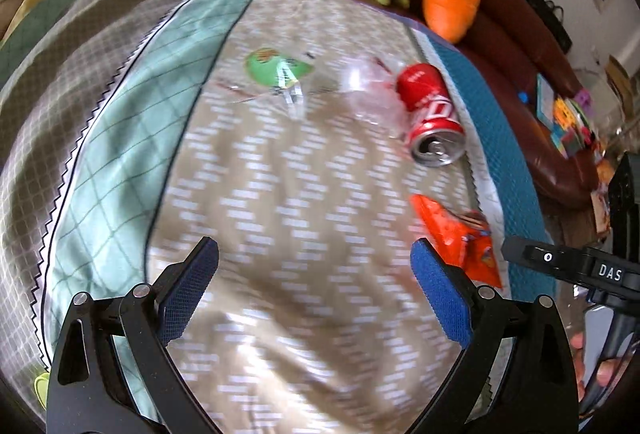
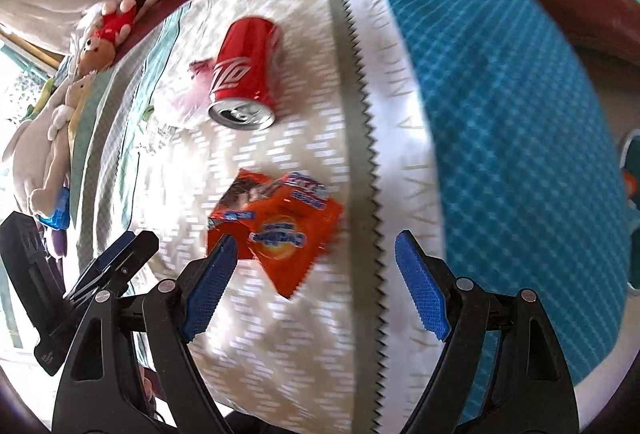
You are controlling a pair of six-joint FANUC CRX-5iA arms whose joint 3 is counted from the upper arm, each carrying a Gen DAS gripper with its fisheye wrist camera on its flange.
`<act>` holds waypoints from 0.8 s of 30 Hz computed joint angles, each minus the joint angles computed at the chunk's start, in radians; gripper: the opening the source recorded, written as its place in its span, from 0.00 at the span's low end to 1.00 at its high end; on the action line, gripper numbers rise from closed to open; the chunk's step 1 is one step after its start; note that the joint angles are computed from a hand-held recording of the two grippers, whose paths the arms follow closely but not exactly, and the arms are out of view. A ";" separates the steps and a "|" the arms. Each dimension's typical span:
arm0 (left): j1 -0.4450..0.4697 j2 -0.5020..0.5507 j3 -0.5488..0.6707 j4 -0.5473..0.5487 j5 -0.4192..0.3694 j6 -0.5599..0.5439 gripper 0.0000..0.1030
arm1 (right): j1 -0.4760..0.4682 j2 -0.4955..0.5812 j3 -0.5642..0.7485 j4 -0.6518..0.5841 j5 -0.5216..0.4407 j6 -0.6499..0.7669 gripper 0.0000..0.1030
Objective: Collect trash
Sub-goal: 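Swing both open tools back over the bed toward the can and snack bag, then grasp the red Coca-Cola can with the left tool while the right tool grasps the orange Ovaltine bag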
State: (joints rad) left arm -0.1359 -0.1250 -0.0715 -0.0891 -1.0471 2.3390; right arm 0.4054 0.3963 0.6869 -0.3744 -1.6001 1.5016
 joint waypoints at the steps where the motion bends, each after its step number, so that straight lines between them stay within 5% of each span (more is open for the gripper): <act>1: 0.006 -0.003 -0.005 0.004 0.002 -0.003 0.94 | 0.003 0.011 0.011 -0.007 -0.007 -0.009 0.75; 13: 0.036 0.003 -0.029 0.037 0.021 -0.044 0.94 | 0.036 0.067 0.049 -0.039 -0.046 -0.024 0.75; 17: 0.039 0.001 -0.030 0.034 0.016 -0.041 0.94 | 0.040 0.034 0.001 -0.036 0.018 0.009 0.74; 18: 0.041 0.002 -0.030 0.036 0.016 -0.043 0.94 | 0.035 0.026 -0.005 -0.047 0.028 0.020 0.61; 22: 0.037 0.008 -0.022 0.035 0.012 -0.046 0.94 | 0.032 0.006 -0.018 -0.035 0.052 0.040 0.35; 24: 0.032 0.017 -0.010 0.033 0.008 -0.046 0.94 | 0.021 0.002 -0.011 -0.040 0.056 0.039 0.35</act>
